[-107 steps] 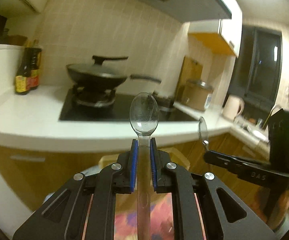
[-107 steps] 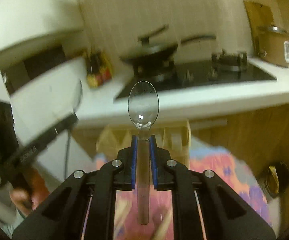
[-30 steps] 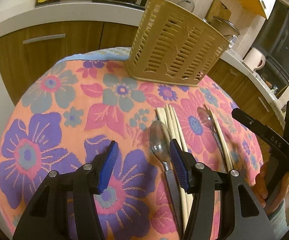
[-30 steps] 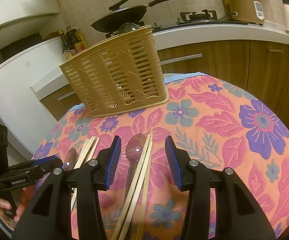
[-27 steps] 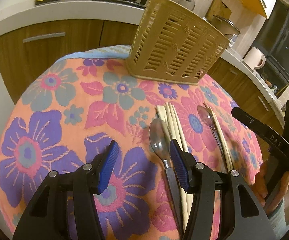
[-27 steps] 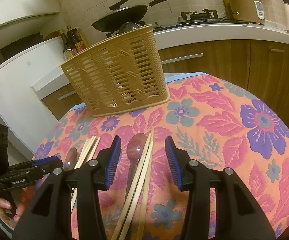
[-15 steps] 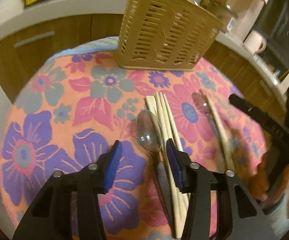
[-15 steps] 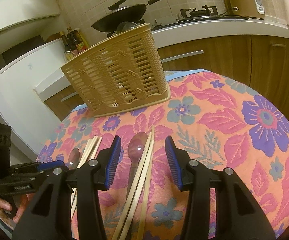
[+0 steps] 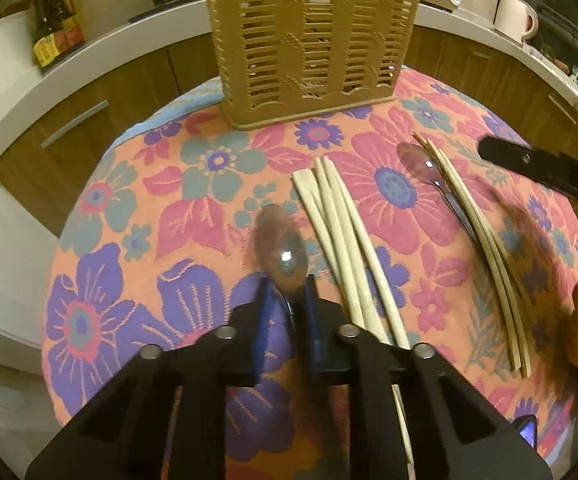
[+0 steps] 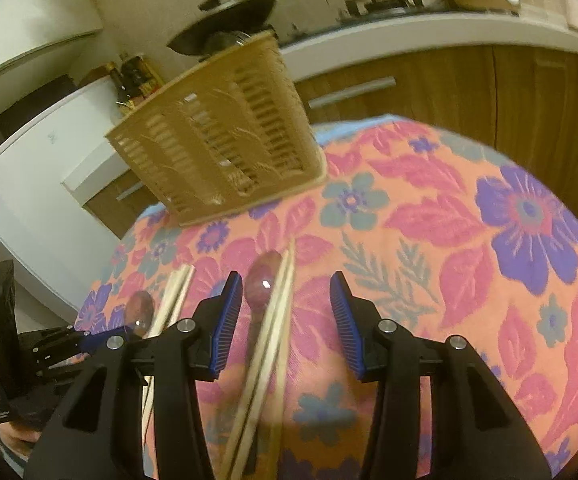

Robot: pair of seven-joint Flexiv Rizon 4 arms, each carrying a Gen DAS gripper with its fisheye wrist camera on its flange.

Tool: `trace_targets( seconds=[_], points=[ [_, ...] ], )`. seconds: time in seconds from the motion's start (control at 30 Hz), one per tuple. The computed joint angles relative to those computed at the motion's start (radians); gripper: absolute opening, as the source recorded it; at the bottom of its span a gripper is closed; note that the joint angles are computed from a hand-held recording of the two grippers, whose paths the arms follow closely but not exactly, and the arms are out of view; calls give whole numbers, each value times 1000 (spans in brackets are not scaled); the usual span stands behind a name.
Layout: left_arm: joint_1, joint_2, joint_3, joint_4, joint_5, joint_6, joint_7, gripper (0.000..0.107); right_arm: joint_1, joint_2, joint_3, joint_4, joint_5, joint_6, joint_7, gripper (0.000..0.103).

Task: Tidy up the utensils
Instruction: 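Lower the left tool onto a spoon while the right tool grasps one wooden chopstick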

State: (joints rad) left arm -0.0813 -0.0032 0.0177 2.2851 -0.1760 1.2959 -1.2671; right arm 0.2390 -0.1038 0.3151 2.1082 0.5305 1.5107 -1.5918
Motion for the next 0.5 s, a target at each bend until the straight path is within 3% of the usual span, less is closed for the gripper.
trace_targets(
  seconds=[0.17, 0.3, 0.5],
  points=[
    [-33, -1, -20, 63, -342, 85, 203, 2, 10, 53, -36, 16, -56, -143, 53, 28],
    [-60, -3, -33, 89, -505, 144, 306, 2, 45, 80, -58, 13, -124, -282, 86, 24],
    [-93, 6, -36, 105, -659, 175, 423, 2, 86, 62, -81, 25, -312, -327, 251, 23]
  ],
)
